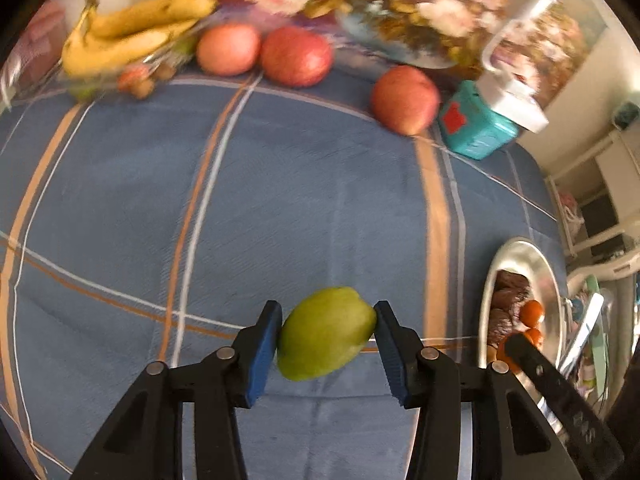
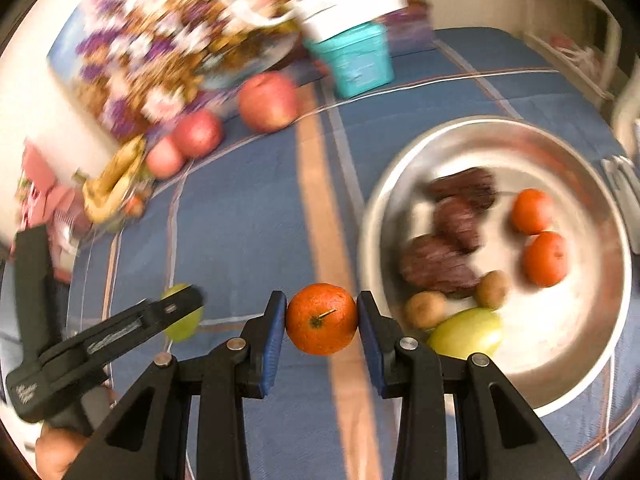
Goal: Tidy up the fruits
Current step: 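Carry pear and orange to the steel plate and open both tools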
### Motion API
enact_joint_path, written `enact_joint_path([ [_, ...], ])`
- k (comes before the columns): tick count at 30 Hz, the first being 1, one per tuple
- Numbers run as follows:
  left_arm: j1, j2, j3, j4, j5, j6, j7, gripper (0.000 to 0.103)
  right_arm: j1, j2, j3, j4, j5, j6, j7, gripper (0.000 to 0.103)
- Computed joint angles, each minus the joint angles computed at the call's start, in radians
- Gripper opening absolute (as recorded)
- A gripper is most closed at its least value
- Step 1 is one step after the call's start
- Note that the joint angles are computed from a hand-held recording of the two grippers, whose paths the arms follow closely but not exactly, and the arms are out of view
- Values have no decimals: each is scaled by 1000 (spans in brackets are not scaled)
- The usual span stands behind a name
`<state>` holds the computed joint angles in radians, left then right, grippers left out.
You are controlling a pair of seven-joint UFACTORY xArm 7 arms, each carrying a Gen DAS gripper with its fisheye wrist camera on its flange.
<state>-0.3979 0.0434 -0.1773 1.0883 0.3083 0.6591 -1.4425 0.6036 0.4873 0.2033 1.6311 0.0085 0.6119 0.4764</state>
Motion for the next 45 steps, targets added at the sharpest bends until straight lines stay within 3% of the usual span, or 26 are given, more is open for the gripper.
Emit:
enact_joint_path([
  [11, -102, 206, 3, 301, 45, -7, 160, 50, -43, -72, -94, -94, -116, -24, 212, 38],
  [14, -142, 279, 19, 391, 53, 1, 214, 50, -67, -79, -84, -111, -118, -35, 227, 38],
  [23, -209, 393, 66, 504, 8, -27, 293, 50, -101, -92, -64, -139, -97, -54, 223, 38],
  [45, -237, 416, 93, 528, -10, -18, 323, 52, -113, -66, -48, -97, -45, -7, 174, 39],
])
